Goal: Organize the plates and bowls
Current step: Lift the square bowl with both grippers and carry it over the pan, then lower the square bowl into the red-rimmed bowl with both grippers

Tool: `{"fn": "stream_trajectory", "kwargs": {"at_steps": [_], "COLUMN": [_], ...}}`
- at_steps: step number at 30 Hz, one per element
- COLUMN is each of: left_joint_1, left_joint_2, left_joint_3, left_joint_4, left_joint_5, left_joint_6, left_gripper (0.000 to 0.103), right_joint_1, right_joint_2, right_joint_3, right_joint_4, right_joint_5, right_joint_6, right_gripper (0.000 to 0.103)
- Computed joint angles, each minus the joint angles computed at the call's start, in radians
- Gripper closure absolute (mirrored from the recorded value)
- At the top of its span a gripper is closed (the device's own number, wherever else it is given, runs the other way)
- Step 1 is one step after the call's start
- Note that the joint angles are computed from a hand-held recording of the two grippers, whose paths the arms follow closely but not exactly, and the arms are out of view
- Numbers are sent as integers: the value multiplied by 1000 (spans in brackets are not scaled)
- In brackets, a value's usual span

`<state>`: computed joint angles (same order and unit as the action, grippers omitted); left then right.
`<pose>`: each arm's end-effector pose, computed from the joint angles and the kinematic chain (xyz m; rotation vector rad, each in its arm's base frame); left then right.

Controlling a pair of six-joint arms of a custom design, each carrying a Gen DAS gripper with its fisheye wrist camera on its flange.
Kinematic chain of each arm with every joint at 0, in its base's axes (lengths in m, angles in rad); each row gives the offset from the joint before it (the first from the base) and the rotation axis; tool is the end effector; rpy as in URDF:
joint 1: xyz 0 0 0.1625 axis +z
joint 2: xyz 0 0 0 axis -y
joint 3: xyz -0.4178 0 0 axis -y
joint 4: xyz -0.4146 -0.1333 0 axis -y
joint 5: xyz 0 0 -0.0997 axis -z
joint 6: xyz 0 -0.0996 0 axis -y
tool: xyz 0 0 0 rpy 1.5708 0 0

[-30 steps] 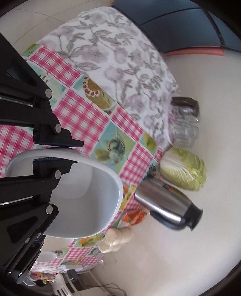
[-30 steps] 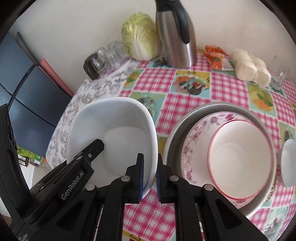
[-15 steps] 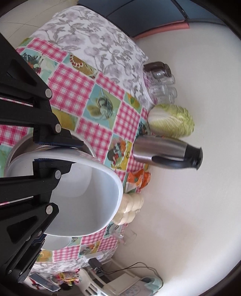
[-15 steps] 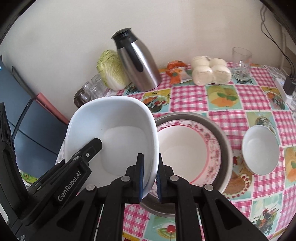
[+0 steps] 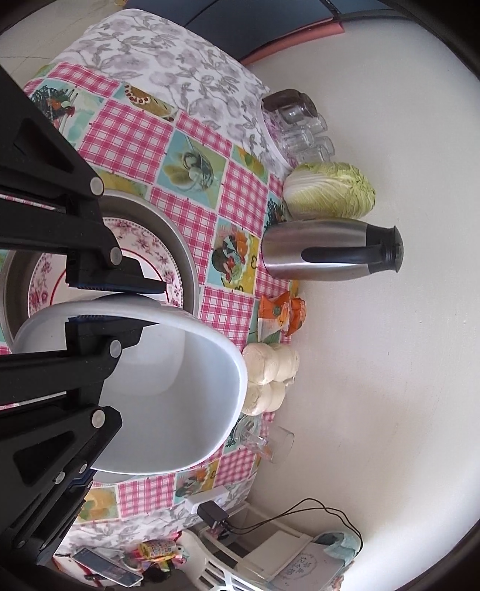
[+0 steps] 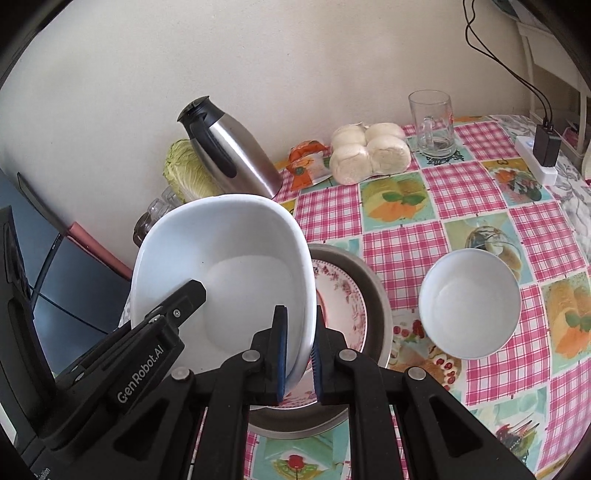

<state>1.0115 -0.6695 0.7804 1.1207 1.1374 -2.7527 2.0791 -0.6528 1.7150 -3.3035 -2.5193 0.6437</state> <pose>-0.2101 -0.6657 0.2575 1.1400 2.4441 -0.5103 0.3611 -0.5406 0.0706 -0.5772 -2.3118 1.3412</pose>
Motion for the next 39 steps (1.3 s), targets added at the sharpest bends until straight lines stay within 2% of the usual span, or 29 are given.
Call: {"fn": "stream_trajectory", "kwargs": {"at_steps": [5, 20, 32, 39], "left_joint_1": [-6, 17, 48, 53], "left_joint_2": [6, 72, 136, 163], "left_joint_3": [12, -54, -156, -181], "left_joint_4": [-6, 35, 114, 148], "left_joint_5": [-14, -38, -71, -84], "left_joint_6": [4, -6, -50, -79], "left_gripper": [91, 92, 92, 92], "right_joint_1": [-15, -54, -73, -72], "right_joint_2": [-7, 4, 26, 26], "right_joint_3": [21, 17, -22, -28], "right_joint_4": [-42, -52, 13, 42], "right_joint_5": [17, 63, 109, 104], "right_joint_6": [-9, -48, -42, -24], "right_gripper": [91, 91, 90, 89]}}
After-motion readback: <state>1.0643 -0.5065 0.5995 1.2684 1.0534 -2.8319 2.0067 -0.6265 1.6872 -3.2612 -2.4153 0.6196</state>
